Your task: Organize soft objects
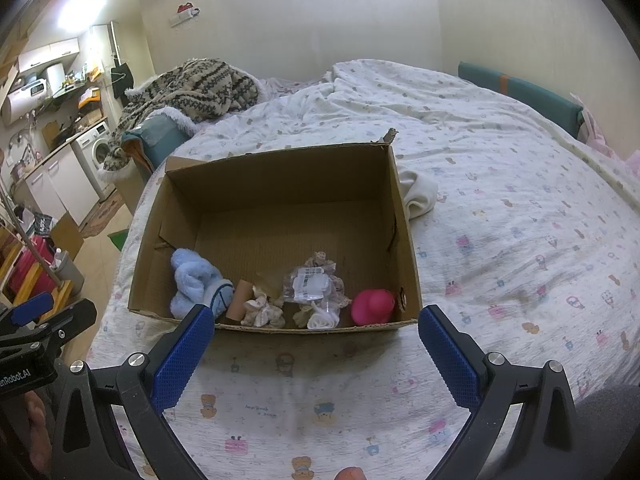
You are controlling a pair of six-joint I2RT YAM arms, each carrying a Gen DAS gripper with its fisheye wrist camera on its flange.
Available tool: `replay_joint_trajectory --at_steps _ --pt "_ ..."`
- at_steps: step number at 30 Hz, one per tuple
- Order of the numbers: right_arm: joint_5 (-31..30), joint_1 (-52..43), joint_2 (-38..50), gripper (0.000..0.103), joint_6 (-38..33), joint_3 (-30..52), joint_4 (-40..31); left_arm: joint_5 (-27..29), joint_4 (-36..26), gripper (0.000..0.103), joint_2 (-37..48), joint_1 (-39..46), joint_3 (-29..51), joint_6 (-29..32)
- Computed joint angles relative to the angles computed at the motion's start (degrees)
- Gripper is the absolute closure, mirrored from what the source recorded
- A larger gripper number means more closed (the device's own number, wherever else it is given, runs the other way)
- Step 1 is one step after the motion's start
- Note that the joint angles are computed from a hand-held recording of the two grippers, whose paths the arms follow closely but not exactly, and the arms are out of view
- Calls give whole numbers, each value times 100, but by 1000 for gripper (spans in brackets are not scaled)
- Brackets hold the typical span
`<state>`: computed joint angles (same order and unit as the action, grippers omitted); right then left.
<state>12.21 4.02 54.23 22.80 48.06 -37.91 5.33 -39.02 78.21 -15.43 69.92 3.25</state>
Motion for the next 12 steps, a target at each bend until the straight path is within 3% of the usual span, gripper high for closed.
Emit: replay_joint_trajectory --at_steps 12 --pt "-12 -23 15 0 11 -9 32 65 43 0 -4 55 -119 128"
